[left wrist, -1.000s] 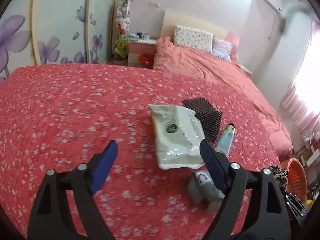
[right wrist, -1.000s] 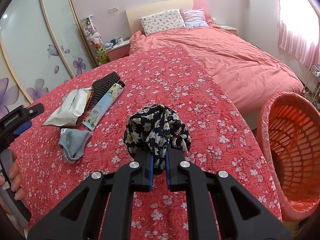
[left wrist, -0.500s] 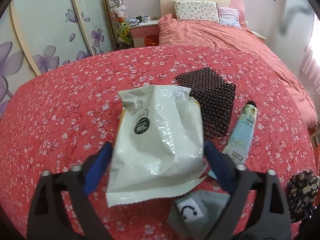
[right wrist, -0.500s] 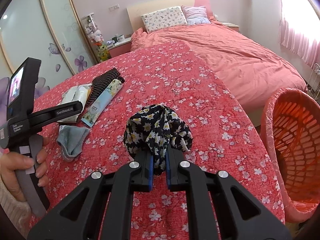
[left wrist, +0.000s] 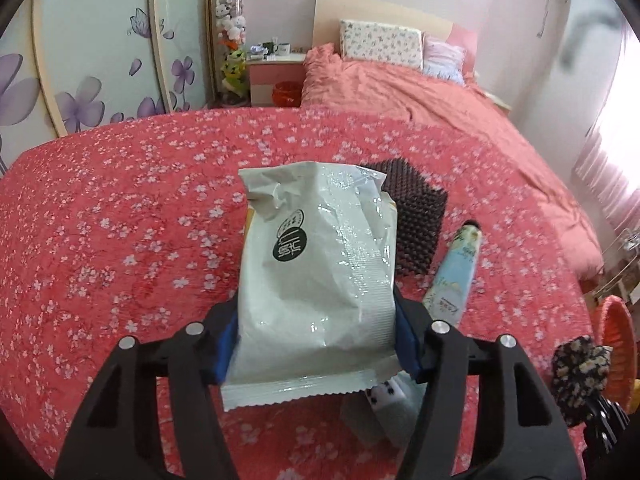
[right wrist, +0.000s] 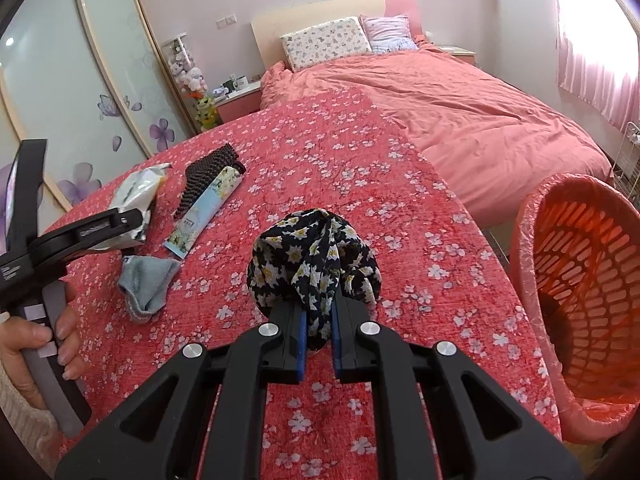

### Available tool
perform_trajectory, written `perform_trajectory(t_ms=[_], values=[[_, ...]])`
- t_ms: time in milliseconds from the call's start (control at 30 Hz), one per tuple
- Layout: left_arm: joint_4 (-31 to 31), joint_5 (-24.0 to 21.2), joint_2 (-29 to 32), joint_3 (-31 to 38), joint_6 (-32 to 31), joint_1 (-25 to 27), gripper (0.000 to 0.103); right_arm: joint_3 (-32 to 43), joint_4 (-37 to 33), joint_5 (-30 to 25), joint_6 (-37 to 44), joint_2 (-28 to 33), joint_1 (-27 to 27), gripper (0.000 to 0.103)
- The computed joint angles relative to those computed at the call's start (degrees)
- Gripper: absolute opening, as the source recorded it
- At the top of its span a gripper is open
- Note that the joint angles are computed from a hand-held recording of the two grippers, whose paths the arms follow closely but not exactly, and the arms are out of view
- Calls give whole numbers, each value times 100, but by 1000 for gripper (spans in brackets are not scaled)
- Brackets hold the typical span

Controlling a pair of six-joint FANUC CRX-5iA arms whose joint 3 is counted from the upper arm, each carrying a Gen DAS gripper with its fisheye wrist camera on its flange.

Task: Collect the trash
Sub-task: 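Carry packet and floral cloth to the orange basket and release them inside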

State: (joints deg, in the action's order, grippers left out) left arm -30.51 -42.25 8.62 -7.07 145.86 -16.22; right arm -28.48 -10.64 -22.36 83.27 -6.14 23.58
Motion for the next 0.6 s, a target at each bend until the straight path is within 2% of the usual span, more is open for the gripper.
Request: perform_trajectory(t_ms=[167,333,600], values=[[107,181,-350,-250,-104,69,61,-60,74,29,-102,-105,6,9],[550,292,-671,-461,-463,317,61,-181,233,50,-307,-275,15,9],[323,-34,-1015,-473,-333,94,61,-399,521,136,-711,-601,12,9]])
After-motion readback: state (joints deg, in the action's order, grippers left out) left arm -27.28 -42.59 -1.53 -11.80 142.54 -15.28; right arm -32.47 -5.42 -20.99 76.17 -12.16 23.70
